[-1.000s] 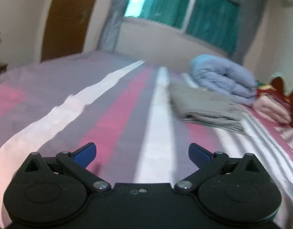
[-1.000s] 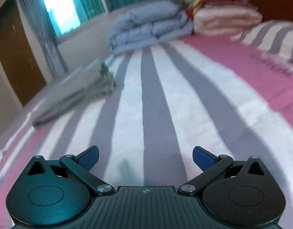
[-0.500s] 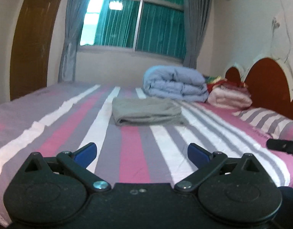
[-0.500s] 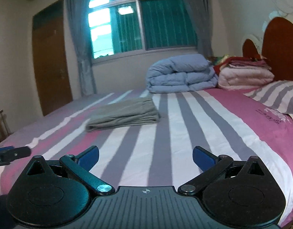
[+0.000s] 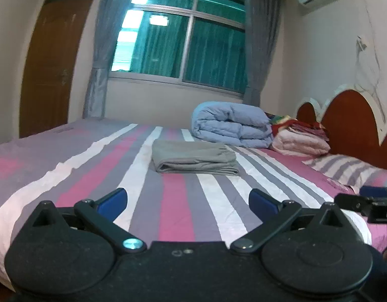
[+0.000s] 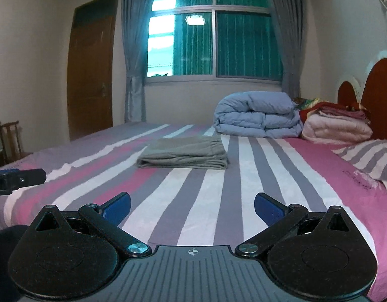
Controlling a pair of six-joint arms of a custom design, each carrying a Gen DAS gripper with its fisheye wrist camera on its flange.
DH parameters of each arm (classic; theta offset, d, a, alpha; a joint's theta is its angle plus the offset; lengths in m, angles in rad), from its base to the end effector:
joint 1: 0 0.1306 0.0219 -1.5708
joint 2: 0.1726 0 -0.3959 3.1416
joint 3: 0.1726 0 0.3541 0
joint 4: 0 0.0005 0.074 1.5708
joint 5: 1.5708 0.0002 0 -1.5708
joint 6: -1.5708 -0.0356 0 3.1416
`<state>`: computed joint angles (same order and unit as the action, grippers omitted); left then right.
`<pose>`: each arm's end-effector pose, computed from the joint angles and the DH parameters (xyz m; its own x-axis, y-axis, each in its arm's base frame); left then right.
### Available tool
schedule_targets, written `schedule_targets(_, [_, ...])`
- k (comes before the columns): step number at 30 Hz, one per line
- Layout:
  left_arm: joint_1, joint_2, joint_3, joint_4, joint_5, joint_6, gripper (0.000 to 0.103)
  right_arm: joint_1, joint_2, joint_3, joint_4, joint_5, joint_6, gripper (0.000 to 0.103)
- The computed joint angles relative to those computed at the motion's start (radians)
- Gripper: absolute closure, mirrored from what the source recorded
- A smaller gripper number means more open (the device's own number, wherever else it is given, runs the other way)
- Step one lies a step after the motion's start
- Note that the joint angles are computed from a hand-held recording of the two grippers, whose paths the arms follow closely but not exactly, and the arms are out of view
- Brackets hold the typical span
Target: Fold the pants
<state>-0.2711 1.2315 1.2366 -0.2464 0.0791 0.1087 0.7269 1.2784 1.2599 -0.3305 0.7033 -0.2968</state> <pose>0.4005 -0.1147 0.4965 -0.2659 -0.0383 -0.9632 0.3139 0.9413 -0.1241 0.3322 0.2639 0.4823 -0.2598 0.0675 -0.9633 0.0243 0.9977 0.0633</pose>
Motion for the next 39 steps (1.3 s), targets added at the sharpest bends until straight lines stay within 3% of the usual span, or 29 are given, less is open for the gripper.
schedule_targets(39, [0.008, 0.0, -0.008, -0.001, 0.032, -0.023, 0.006, -0.038, 0.017, -0.001, 0.011, -0.025, -0.023, 0.0])
